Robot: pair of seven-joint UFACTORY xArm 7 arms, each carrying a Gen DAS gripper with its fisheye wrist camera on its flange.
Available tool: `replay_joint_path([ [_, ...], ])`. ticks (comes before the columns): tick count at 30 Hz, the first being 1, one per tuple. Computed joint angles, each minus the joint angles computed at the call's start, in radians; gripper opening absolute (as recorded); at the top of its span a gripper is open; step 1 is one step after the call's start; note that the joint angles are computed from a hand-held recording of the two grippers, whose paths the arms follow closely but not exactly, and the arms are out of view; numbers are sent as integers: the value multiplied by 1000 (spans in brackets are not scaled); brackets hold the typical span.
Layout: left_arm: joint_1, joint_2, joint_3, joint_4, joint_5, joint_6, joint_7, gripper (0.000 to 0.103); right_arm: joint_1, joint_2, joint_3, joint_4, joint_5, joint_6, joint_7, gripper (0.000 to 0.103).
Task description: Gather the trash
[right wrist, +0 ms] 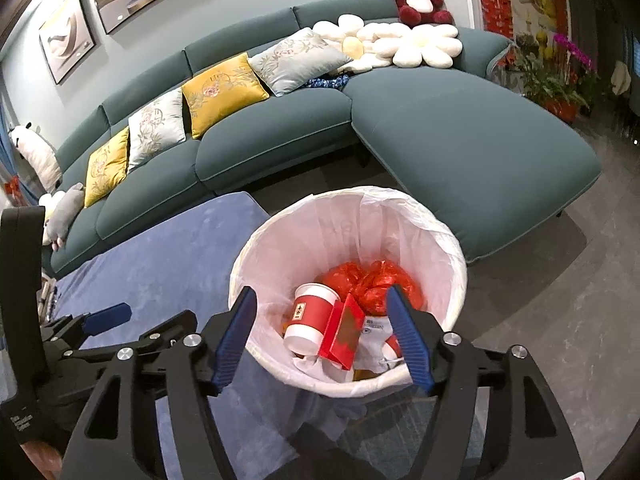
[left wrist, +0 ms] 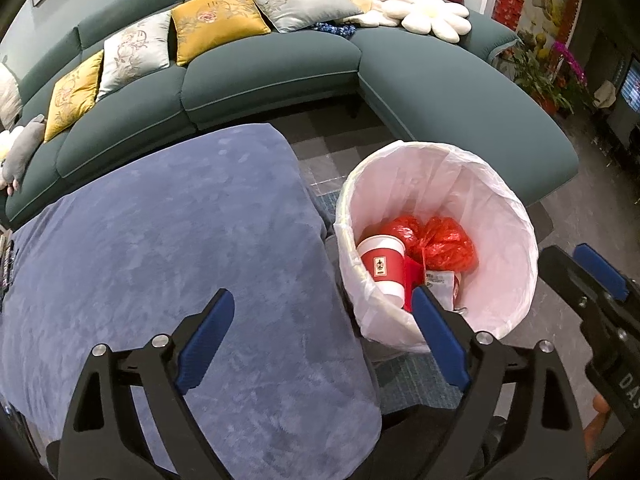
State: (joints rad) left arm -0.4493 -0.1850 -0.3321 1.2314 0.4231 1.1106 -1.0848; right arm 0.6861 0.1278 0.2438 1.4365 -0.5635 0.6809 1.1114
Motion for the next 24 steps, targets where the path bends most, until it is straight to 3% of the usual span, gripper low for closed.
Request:
replay_joint_path([
  [5,-5,-21,-15,-12,13,28,-22,88,12,-21,12,-5,-28,57,-7,82],
  [12,-10,-45,-44,-32,40,58,-73,89,-1,-64,34,-68,5,59,-23,88],
  [14,-15,-43,-51,-28,46,75,-77,89,-6,-76,40,-86,13,57,-19,97],
  [24,-42,-38,-67,-19,65,127,-114,91,-26,-119,65,-144,2,64,-9,97],
])
